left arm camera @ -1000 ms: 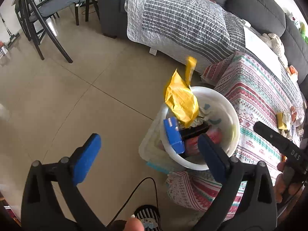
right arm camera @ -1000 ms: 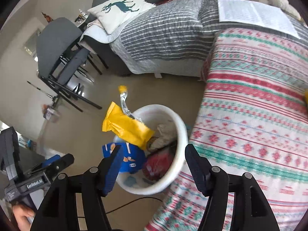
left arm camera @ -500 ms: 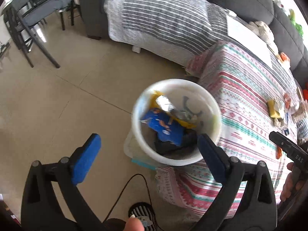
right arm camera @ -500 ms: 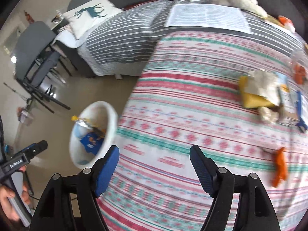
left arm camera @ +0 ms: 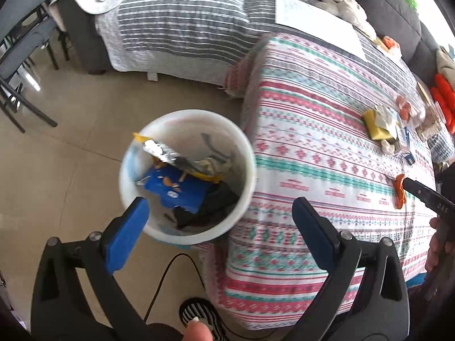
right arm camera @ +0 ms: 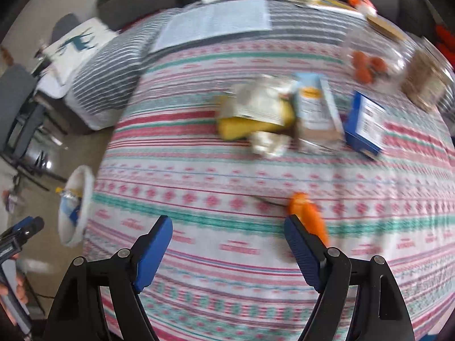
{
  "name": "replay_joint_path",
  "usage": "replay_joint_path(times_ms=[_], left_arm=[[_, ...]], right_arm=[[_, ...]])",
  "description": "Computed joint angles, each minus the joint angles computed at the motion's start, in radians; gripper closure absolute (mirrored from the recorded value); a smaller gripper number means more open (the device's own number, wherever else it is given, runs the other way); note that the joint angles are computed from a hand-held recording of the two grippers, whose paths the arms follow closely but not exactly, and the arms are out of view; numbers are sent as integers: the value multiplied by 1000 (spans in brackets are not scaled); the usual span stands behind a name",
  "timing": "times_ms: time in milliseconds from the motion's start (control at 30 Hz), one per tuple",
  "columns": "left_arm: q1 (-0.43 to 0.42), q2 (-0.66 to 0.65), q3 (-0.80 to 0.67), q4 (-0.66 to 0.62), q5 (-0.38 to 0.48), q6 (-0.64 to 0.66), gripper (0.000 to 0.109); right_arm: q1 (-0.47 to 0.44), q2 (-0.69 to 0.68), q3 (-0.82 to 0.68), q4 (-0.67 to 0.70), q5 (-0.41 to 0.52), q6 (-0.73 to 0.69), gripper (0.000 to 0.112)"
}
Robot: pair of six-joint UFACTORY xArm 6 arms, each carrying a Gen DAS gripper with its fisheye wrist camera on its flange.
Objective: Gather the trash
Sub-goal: 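Move both tools back to the table and grasp orange peel with right tool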
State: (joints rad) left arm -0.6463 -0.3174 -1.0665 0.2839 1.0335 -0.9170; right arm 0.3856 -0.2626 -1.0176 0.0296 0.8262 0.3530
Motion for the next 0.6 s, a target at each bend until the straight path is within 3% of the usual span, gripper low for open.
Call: replay_joint_path(times_ms=[267, 467, 533, 567, 600], left_arm=[[-41, 117, -104, -10, 4, 19, 8], [-71, 205, -194, -12, 17, 9, 8], [-79, 236, -225, -11, 17, -5, 8], [-83, 255, -246, -13, 17, -12, 8], [-87, 275, -267, -15, 16, -17, 8]], right_arm=[[-107, 19, 26, -3, 58, -12, 30], [-118, 56, 38, -37, 26, -12, 31], [-105, 64, 36, -68, 14, -9, 43], [-102, 66, 37, -81, 8, -12, 61], [-100, 70, 38, -90, 2, -16, 67]])
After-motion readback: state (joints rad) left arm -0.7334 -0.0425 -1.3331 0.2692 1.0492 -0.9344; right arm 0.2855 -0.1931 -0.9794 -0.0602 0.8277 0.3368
